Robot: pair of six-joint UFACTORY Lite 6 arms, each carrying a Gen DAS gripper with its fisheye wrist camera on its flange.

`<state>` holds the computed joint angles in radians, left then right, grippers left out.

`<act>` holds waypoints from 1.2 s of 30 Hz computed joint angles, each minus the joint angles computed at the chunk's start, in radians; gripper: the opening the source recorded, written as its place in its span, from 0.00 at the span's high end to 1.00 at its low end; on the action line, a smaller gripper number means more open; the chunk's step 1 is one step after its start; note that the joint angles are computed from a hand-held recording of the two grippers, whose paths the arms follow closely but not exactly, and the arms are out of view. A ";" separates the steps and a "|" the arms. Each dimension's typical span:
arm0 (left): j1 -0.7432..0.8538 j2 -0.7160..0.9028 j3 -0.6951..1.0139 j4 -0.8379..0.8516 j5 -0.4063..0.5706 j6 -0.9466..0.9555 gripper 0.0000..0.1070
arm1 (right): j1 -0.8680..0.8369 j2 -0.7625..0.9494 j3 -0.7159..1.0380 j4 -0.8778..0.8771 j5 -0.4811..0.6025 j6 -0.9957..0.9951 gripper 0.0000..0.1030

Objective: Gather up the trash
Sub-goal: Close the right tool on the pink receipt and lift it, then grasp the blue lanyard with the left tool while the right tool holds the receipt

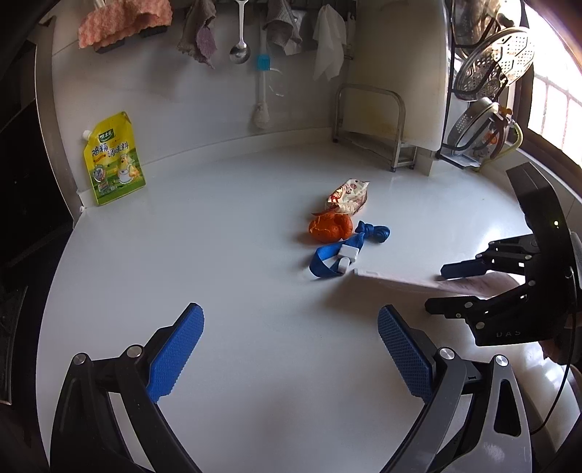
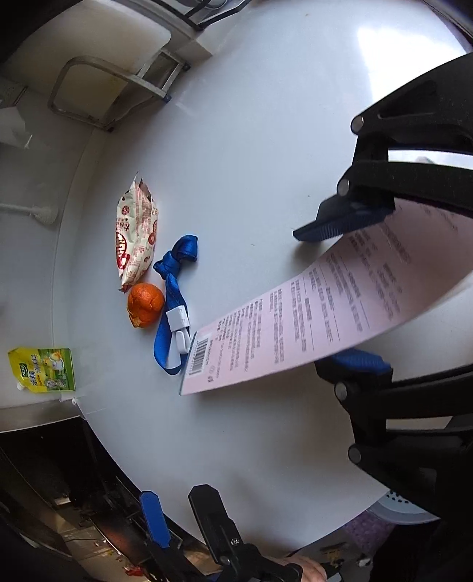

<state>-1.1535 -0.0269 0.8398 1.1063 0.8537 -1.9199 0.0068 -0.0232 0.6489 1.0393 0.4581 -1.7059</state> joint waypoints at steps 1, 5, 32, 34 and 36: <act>0.007 0.002 0.002 0.002 -0.004 0.002 0.12 | -0.002 -0.016 -0.014 0.012 -0.007 0.006 0.70; 0.028 0.019 0.016 0.006 -0.016 0.009 0.11 | -0.026 -0.060 -0.060 0.068 -0.040 0.041 0.90; 0.248 0.588 0.615 -0.169 -0.110 0.325 0.11 | -0.468 -0.124 -0.115 0.360 0.366 -0.078 0.90; 0.254 0.617 0.653 -0.190 -0.101 0.353 0.11 | -0.468 -0.124 -0.115 0.357 0.372 -0.080 0.90; 0.257 0.647 0.688 -0.205 -0.088 0.376 0.12 | -0.471 -0.127 -0.117 0.354 0.378 -0.082 0.90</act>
<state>-0.8962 0.6204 1.5279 0.9009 0.7652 -1.5440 -0.4641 -0.1497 0.5323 1.3933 0.8362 -1.7877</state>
